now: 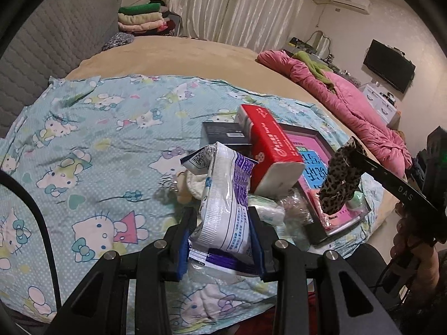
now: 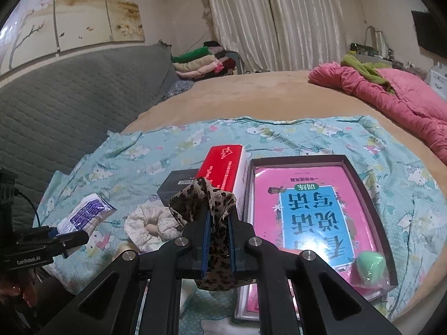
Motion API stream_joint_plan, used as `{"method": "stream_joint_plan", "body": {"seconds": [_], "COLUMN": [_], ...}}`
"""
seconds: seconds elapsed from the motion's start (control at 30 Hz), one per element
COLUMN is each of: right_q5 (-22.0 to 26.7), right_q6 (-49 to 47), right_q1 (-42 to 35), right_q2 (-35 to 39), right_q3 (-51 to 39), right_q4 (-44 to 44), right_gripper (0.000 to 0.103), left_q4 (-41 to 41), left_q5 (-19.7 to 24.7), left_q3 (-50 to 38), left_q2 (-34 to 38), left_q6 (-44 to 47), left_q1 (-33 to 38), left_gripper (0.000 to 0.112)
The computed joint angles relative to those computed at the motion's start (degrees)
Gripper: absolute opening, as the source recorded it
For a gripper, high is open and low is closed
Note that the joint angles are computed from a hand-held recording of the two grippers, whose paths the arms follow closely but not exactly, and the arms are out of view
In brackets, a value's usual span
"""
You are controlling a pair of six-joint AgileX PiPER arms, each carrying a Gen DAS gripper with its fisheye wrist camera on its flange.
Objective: Organize soft objects
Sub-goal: 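Carry the wipes pack and leopard-print cloth over the pink book tray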
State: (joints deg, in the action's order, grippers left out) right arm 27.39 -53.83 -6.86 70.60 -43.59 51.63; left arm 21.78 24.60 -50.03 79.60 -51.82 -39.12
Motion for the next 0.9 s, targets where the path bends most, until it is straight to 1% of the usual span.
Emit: {"method": "stream_joint_plan", "body": {"seconds": [0.37, 0.4, 0.53, 0.9], "right_q5": [5.7, 6.3, 7.95, 11.83], "right_q6": [-6.68, -7.1, -9.03, -12.13], "right_q1": [-8.74, -9.67, -13.25, -20.96], "right_q2": [-1.73, -1.78, -1.6, -0.66], "right_q3": [-0.31, -0.39, -0.89, -2.58], "right_q4": [7.11, 7.65, 9.64, 13.4], "right_gripper": [0.011, 0.011, 0.011, 0.011], "left_q4": [0.51, -0.56, 0.8, -0.93], "left_q5": [4.79, 4.93, 6.45, 9.08], "left_q3": [-10.07, -11.08, -14.9, -24.67], "left_q2": [6.48, 7.12, 9.58, 16.32], "left_q6": [-0.81, 0.22, -0.05, 4.02], "left_q1": [-6.42, -6.62, -8.69, -11.85], "left_gripper": [0.036, 0.036, 0.036, 0.036]}}
